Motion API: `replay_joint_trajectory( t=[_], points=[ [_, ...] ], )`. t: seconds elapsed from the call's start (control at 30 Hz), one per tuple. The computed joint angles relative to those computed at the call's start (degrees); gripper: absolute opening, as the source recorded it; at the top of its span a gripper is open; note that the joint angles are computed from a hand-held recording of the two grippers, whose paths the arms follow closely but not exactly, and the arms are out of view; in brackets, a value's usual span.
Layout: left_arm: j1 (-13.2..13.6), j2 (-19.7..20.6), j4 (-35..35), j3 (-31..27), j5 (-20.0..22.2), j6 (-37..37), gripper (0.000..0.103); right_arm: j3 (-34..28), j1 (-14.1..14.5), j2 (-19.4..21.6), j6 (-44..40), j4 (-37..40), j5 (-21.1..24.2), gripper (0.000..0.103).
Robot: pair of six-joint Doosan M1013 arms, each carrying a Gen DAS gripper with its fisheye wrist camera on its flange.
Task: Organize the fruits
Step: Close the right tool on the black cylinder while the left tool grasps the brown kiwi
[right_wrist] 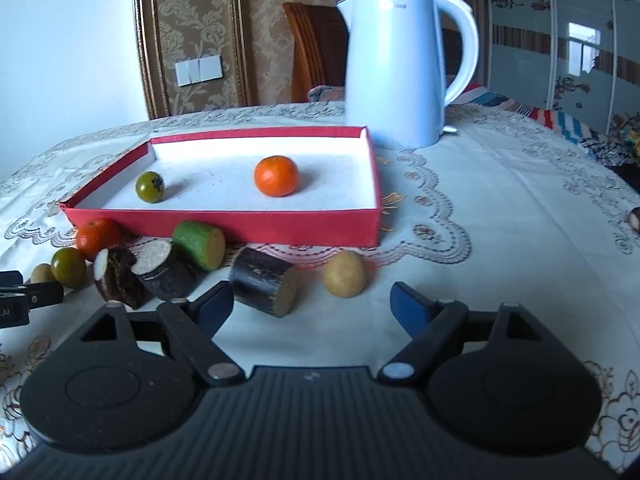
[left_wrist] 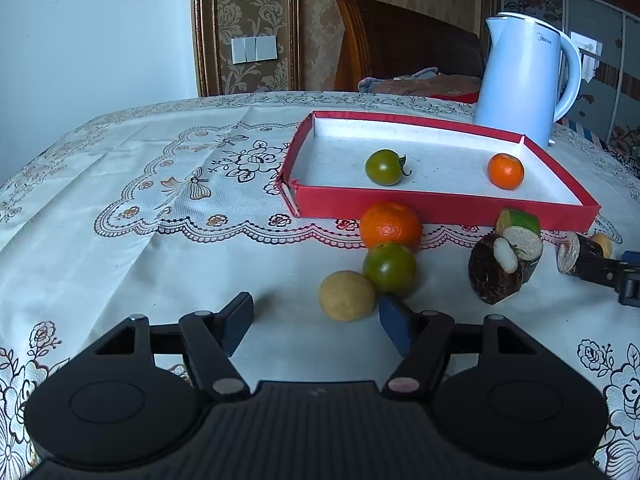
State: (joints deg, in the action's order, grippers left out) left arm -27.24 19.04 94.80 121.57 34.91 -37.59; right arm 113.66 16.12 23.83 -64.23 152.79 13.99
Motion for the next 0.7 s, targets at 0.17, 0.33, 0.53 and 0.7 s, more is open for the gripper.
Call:
replay_joint_trajectory(
  t=[0.17, 0.33, 0.53, 0.7],
  points=[
    [-0.06, 0.12, -0.93, -0.36, 0.09, 1.81, 0.069, -1.22, 0.59, 0.62, 6.07, -6.7, -0.86, 0.075],
    [0.31, 0.23, -1.22, -0.86, -0.67, 3.39, 0.069, -1.77, 1.69, 1.08, -2.23, 0.54, -0.55, 0.067],
    [0.67, 0.36, -0.08, -1.11, -2.08, 4.92, 0.069, -3.24, 1.3, 1.76, 13.57, -13.84, -2.69, 0.054],
    [0.38, 0.35, 2.05, -0.84, -2.55, 5.01, 0.061, -3.14, 1.05, 1.79, 15.48, -15.46, -2.06, 0.049]
  ],
)
